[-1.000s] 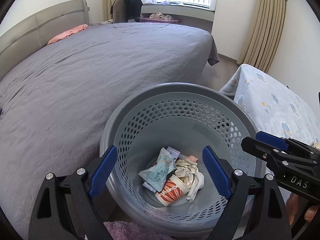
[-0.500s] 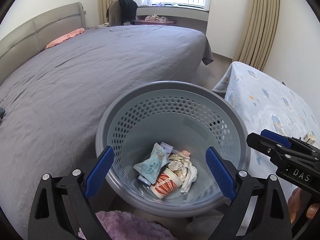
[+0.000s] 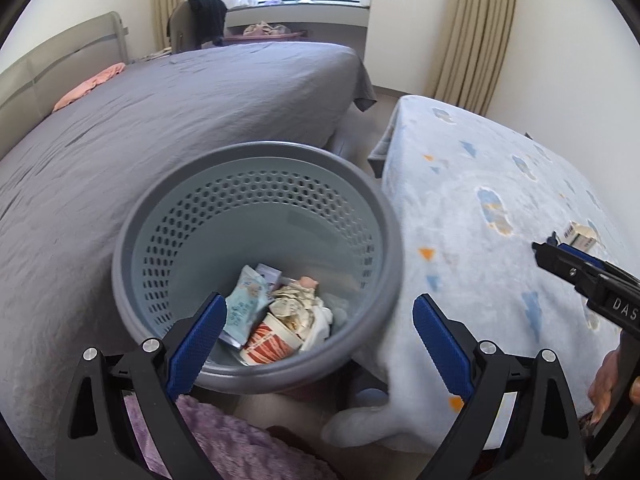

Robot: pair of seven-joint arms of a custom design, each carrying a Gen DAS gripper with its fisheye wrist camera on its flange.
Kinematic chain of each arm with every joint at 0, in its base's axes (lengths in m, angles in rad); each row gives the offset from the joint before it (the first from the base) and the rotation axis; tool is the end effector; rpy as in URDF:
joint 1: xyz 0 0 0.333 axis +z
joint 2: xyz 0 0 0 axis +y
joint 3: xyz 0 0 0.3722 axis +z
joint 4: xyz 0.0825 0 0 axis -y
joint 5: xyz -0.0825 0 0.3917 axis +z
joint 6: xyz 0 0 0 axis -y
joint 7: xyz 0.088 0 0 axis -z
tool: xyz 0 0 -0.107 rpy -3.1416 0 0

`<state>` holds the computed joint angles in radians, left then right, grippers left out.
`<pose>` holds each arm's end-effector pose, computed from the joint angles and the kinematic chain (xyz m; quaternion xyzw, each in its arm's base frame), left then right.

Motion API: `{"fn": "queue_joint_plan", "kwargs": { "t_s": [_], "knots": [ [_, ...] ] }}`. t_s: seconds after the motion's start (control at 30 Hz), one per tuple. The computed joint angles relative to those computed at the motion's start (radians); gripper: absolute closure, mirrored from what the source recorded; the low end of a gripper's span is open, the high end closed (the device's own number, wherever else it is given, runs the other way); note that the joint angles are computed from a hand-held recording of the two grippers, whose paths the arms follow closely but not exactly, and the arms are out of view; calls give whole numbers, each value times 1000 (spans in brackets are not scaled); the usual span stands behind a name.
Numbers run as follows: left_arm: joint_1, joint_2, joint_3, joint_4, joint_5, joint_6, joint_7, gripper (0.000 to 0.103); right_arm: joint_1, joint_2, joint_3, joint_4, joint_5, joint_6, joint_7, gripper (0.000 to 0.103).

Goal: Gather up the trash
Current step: 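Move both open tools back over the patterned bed cover, then grasp the white-green paper box with the right tool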

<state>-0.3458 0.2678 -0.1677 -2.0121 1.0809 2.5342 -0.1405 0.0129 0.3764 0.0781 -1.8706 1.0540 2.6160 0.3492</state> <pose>0.5532 -0.3159 0.3944 -0.7742 0.5289 -0.2165 0.2719 0.6835 0.0374 0.3912 -0.7870 0.4912 -0.0765 0.3653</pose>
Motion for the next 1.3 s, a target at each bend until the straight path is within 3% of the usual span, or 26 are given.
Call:
{"fn": "queue_joint_plan", "kwargs": {
  "t_s": [0.17,0.27,0.37,0.53,0.77,1.1,1.3],
  "knots": [
    [-22,39,-12,54,-22,-15,47,10,-35,20,-49,20,-53,41,39,41],
    [-34,59,-12,83,-42,-18,77,10,-68,53,-63,60,-79,51,71,34],
    [-48,80,-11,114,-58,-21,104,10,-95,88,-67,102,-110,58,103,33],
    [-75,120,-7,180,-83,-46,159,10,-144,146,-48,178,-125,43,130,23],
    [-106,173,2,263,-124,-80,227,9,-185,230,-23,299,-139,-28,166,19],
    [-124,222,17,334,-172,-99,285,9,-148,294,-22,369,-224,-10,227,19],
    [-129,241,23,358,-188,-95,307,9,-114,331,-52,409,-319,-12,330,19]
  ]
}}
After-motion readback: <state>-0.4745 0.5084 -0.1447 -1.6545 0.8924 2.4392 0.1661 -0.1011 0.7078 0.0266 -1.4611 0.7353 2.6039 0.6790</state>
